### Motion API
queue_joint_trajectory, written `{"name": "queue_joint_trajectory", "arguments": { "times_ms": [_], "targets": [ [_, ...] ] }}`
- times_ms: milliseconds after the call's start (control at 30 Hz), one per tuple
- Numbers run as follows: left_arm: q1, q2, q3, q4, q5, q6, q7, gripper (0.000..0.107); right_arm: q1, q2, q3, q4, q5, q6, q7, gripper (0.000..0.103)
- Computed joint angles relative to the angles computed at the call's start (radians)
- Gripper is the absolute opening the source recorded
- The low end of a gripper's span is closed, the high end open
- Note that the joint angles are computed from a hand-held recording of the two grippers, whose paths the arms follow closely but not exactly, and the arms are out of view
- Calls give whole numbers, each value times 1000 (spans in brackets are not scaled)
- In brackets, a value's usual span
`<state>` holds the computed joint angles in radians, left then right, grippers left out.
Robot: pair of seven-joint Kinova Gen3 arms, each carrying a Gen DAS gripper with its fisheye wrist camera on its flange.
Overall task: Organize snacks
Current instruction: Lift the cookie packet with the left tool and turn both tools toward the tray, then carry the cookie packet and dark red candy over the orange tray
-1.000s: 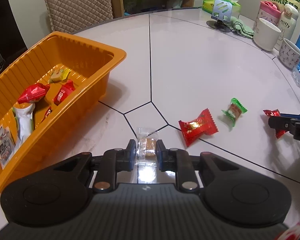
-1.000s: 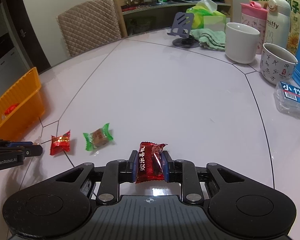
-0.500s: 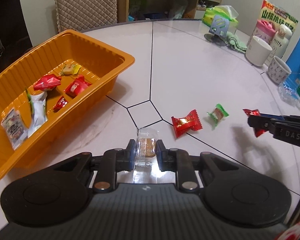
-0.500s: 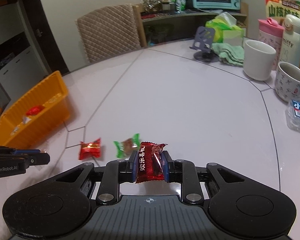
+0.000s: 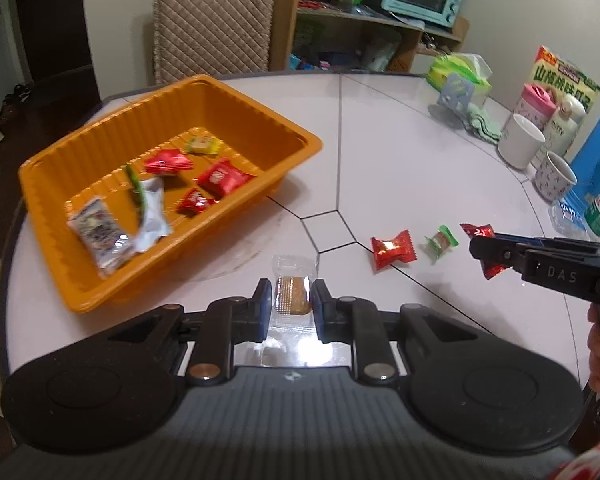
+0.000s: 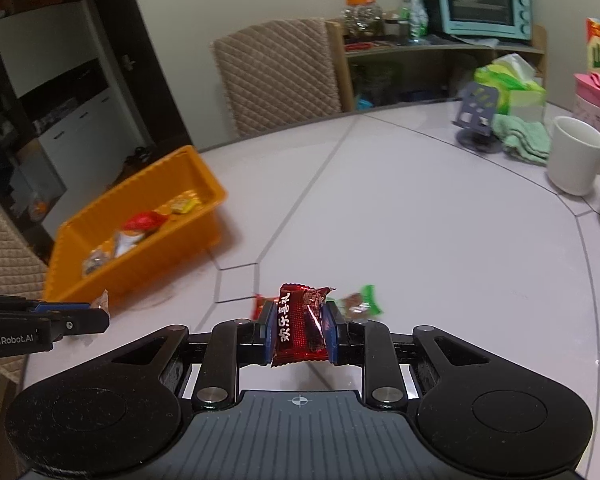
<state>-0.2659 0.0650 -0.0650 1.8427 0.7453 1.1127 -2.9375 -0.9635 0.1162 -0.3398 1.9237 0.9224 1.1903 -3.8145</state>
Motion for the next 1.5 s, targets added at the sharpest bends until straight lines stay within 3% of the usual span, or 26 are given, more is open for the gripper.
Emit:
{"name": "queue_joint_trajectory", "arguments": {
  "times_ms": [300,767,1233,1500],
  "targets": [
    [-73,14,-39,-61,23,60,2,20,8,37,27,-66,61,-75,74,25],
    [-151,86,-26,-186,62,57,40,20,50,135,133,-198,139,-288,222,25],
    [-135,197,55,-326,45,-31,151,20,103,263,267,-361,86,-484,409,25],
    [-101,273,107,-411,-9,-95,237,20,137,344,336,-463,-27,-583,567,25]
  ]
}}
